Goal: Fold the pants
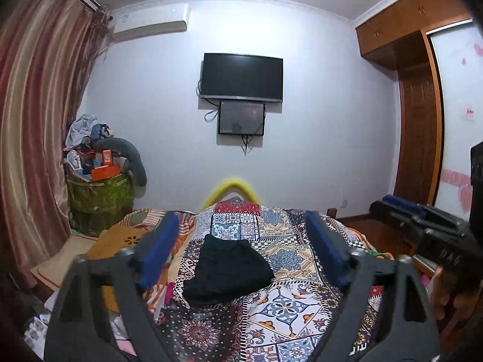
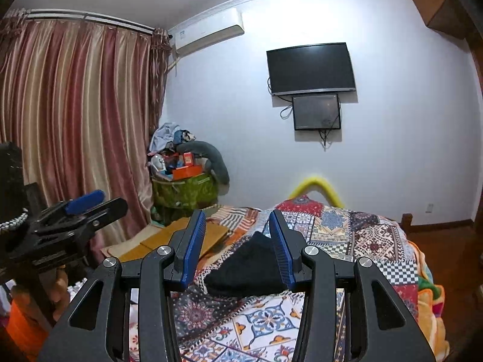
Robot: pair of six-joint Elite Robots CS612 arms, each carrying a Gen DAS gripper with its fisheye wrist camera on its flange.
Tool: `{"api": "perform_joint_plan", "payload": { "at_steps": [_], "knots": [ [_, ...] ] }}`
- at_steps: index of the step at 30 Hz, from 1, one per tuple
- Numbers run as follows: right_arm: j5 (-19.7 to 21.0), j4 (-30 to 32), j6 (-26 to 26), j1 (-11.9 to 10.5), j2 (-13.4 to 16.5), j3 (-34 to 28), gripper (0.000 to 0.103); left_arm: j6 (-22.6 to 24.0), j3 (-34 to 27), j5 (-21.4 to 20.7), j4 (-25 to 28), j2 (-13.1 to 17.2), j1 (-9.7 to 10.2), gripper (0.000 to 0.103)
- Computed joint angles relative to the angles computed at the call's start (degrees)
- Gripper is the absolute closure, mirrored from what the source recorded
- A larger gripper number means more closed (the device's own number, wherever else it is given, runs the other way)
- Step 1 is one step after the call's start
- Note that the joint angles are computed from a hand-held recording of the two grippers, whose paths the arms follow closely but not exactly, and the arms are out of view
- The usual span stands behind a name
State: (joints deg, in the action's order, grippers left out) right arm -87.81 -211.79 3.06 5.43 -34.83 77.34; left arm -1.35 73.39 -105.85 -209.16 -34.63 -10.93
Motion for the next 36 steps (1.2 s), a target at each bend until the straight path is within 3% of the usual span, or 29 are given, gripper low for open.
{"api": "perform_joint_plan", "payload": {
  "at_steps": [2,6,7,8,11,36],
  "knots": [
    [-1.4,-0.7,-0.3,0.3,0.1,0.2,0.039,-0.1,0.9,0.7,-1.5,-0.2,-0.04,0.005],
    [-1.0,-0.4,1.9,0.0,-0.3,1.0,0.027,-0.3,1.9,1.2,-3.0,-0.3,0.08,0.000],
    [-0.9,-0.2,2.4,0.0,-0.5,1.1,0.018,-0.3,1.8,1.1,-2.7,-0.2,0.15,0.000],
    [-1.5,-0.3,2.9,-0.1,-0.4,1.2,0.011,-0.3,2.2,1.0,-2.7,-0.4,0.14,0.000],
    [-3.8,-1.2,3.2,0.2,-0.5,1.4,0.003,-0.7,2.1,0.4,-1.7,-0.3,0.32,0.000],
    [-5.9,-1.2,1.6,0.9,-0.7,2.0,0.000,-0.9,1.1,-0.2,1.5,0.6,0.19,0.000]
  ]
}}
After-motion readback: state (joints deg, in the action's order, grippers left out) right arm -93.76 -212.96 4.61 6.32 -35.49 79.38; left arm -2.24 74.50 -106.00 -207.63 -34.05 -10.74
